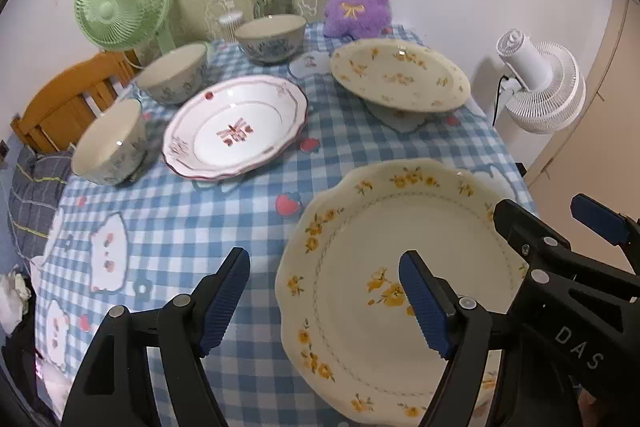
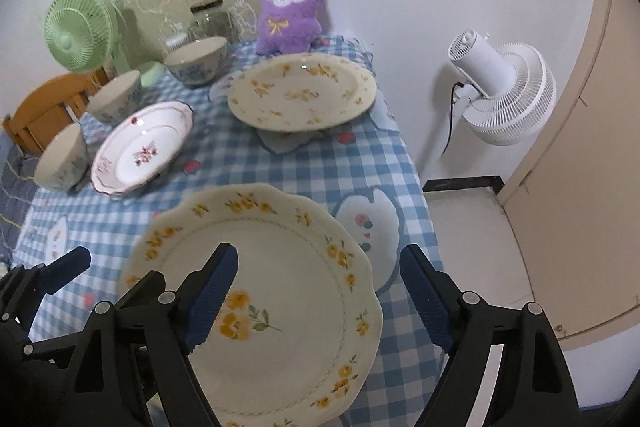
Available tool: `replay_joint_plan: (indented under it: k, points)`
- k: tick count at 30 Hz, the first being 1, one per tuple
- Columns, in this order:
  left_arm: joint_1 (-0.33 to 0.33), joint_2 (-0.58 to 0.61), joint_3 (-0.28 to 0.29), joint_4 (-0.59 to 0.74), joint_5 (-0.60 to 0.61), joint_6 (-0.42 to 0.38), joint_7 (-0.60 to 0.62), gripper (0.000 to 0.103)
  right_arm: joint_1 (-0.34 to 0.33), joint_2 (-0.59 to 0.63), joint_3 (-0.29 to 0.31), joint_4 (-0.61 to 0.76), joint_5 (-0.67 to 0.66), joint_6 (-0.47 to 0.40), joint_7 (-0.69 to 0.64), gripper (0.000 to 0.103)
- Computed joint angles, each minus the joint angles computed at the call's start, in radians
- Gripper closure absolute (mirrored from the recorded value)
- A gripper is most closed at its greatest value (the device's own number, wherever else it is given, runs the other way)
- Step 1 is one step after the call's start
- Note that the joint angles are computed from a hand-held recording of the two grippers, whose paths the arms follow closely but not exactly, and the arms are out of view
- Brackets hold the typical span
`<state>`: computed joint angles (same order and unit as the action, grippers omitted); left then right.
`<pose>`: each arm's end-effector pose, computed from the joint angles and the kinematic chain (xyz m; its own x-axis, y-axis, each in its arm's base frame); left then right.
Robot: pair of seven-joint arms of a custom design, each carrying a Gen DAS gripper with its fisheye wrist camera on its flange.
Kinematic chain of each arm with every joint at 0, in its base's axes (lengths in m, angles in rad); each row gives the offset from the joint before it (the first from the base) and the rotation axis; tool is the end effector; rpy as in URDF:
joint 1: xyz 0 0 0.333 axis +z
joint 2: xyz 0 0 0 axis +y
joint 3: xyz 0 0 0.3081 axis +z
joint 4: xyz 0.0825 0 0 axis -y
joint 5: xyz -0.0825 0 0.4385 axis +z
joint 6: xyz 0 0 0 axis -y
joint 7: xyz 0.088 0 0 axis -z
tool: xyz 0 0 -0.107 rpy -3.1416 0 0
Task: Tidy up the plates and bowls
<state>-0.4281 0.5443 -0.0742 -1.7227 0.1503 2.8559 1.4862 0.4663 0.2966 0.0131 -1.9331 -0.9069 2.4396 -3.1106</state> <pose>0.6582 -0.3633 0.2966 -0.4945 -0.8686 -0.0299 -0.7129 0.4251 -0.5578 0.5997 0.3097 0.3146 -0.4536 -0.8912 0.0018 -0.6992 0.3546 -0.6207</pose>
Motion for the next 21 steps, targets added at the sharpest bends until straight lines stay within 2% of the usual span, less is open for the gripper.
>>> replay_joint_plan:
  k: [4,8,13,18,21]
  points:
    - [0.014,-0.037,-0.018,-0.029,-0.019,0.023,0.010,0.024,-0.003,-0.040,0.009,-0.012,0.016,-0.014,-0.013,0.017]
    - [-0.048,-0.078,0.051,-0.059,0.049,0.063,-0.069,0.024,-0.003,-0.069,0.019,-0.012,0.012,-0.045,-0.024,0.017]
    - [-0.014,-0.112,0.012,-0.069,0.035,0.059,-0.058,0.024,-0.004,-0.102,0.034,-0.008,-0.015,-0.073,-0.033,0.017]
    - [0.015,-0.137,-0.014,-0.059,0.015,0.014,-0.048,0.024,-0.003,-0.109,0.050,0.030,0.006,-0.123,-0.068,0.017]
    - [0.051,-0.144,-0.048,-0.054,-0.012,0.020,0.001,0.024,0.008,-0.110,0.053,0.051,-0.020,-0.155,-0.038,0.017]
